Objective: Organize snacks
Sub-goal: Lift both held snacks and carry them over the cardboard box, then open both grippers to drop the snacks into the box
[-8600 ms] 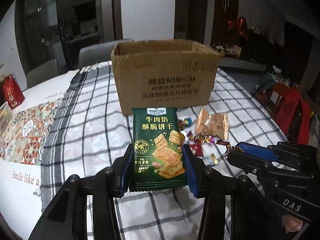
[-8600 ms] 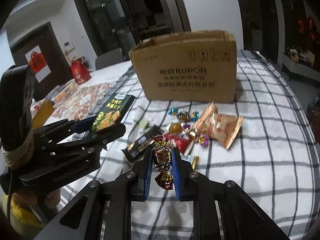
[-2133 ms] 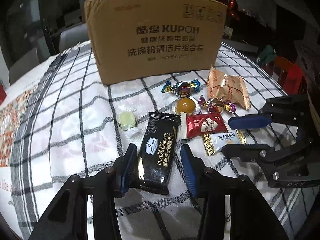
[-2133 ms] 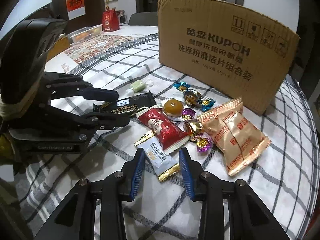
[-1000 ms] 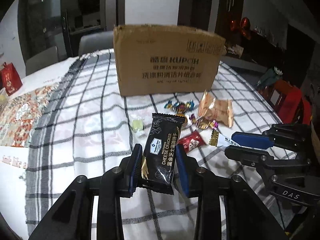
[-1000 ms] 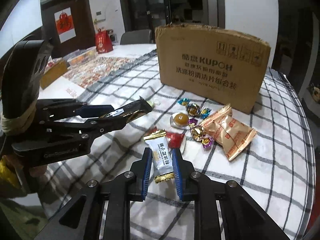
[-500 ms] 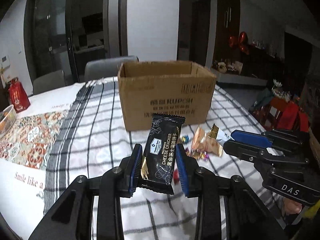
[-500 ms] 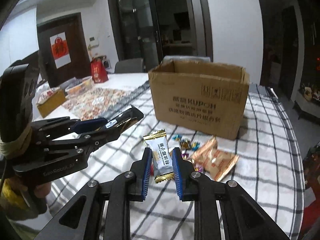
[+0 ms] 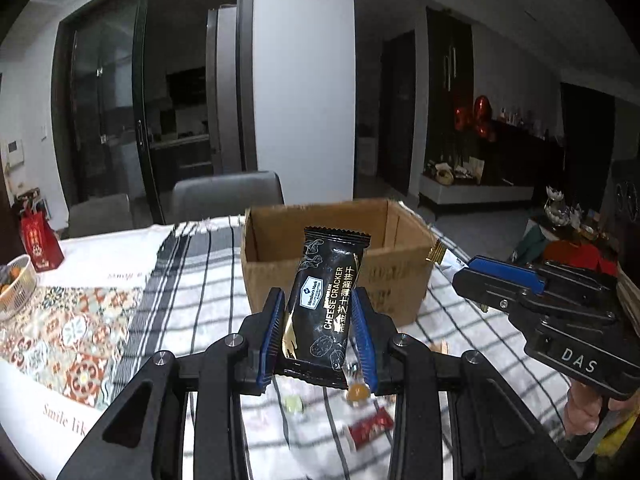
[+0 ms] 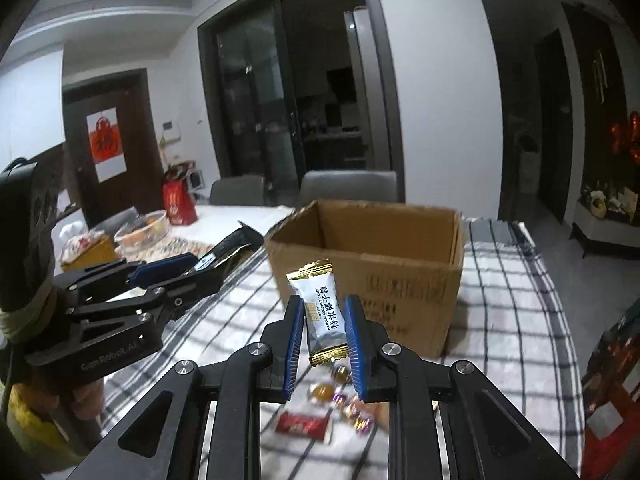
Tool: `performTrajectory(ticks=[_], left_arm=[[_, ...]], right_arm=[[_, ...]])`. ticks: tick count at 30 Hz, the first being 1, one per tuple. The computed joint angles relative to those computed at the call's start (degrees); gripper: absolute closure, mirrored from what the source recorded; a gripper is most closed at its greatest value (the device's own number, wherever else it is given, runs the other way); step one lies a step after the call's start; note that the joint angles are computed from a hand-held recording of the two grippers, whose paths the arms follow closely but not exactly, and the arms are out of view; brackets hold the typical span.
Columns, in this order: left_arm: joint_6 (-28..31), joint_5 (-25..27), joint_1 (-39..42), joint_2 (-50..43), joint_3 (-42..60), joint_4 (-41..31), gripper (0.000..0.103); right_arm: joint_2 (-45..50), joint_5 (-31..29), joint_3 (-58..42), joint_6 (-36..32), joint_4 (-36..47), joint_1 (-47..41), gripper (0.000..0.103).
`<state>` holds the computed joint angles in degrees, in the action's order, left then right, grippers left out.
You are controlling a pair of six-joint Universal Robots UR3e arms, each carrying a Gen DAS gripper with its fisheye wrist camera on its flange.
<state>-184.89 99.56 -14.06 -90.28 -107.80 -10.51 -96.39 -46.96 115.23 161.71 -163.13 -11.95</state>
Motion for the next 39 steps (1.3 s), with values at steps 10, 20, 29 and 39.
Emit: performTrajectory(ticks=[10,20,29,39], left_arm=[[2.59,-3.74,4.09,-6.85,12.18,-3.18,0.069],[4.69,-6.59,6.49,-17.30,25.26,-7.56,0.069],[5.55,-6.48,7.00,-26.74,37.82,-12.46,0.065],[5.10,-3.22,5.83,-24.31,33.29,-9.14,0.042]], right_arm=[[11.03,-3.73,-14.12,5.72,-1.85,3.51,0.081],[24.48,-8.94,-31.47,7.36,1.52,7.01,0.081],[32.51,-12.76,-41.06,8.11,3.12,8.73,0.080],[30.29,-13.35,-36.77,8.55,0.25,8.11,0.059]])
